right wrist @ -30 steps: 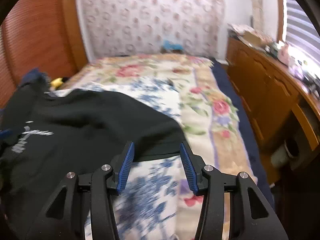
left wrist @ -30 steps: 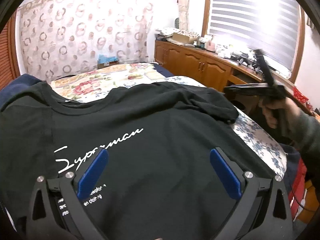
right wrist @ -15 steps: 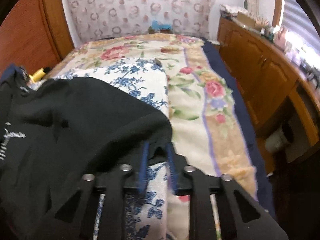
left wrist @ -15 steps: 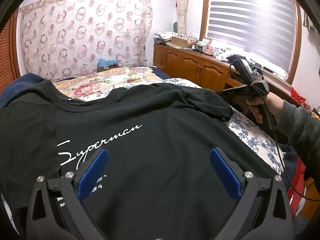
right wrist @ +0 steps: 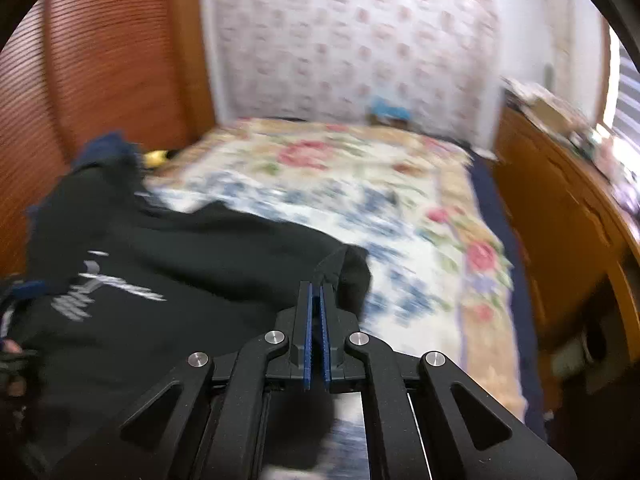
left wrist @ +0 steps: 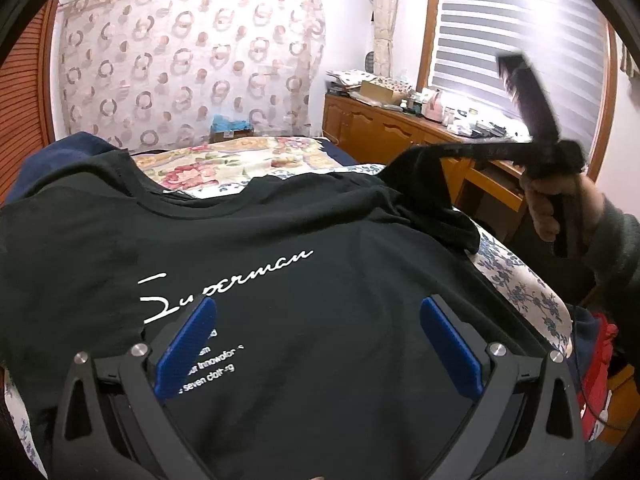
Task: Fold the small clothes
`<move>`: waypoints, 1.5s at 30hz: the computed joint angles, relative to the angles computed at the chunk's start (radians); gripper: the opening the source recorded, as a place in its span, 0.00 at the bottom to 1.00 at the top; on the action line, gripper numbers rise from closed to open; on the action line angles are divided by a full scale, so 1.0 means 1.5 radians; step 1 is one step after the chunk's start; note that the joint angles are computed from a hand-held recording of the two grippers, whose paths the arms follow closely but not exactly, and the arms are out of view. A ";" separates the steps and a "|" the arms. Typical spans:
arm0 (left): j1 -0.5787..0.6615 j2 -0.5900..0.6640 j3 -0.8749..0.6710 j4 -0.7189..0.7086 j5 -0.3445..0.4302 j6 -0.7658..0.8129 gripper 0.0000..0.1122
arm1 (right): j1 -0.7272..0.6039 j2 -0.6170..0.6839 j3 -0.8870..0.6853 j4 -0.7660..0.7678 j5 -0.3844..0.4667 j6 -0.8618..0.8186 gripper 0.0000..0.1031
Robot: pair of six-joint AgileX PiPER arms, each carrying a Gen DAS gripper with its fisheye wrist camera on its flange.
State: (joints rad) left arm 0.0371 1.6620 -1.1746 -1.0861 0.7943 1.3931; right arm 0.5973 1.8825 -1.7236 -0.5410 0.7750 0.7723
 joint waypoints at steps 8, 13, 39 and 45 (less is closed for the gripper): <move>0.026 0.006 -0.001 -0.008 0.007 0.009 0.92 | 0.050 0.155 -0.291 0.132 0.046 -0.156 0.01; 0.039 0.011 -0.002 -0.011 0.013 0.009 0.92 | 0.057 0.165 -0.293 0.103 0.065 -0.131 0.24; 0.029 0.008 0.000 0.003 0.019 -0.005 0.92 | 0.015 -0.073 0.243 0.053 -0.101 0.101 0.14; 0.029 0.013 0.002 -0.002 0.014 -0.004 0.92 | 0.073 -0.068 0.187 -0.003 -0.063 0.115 0.02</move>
State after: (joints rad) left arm 0.0804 1.6813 -1.1723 -1.0892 0.8160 1.3864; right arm 0.7072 1.7805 -1.4431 -0.5458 0.6808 0.9444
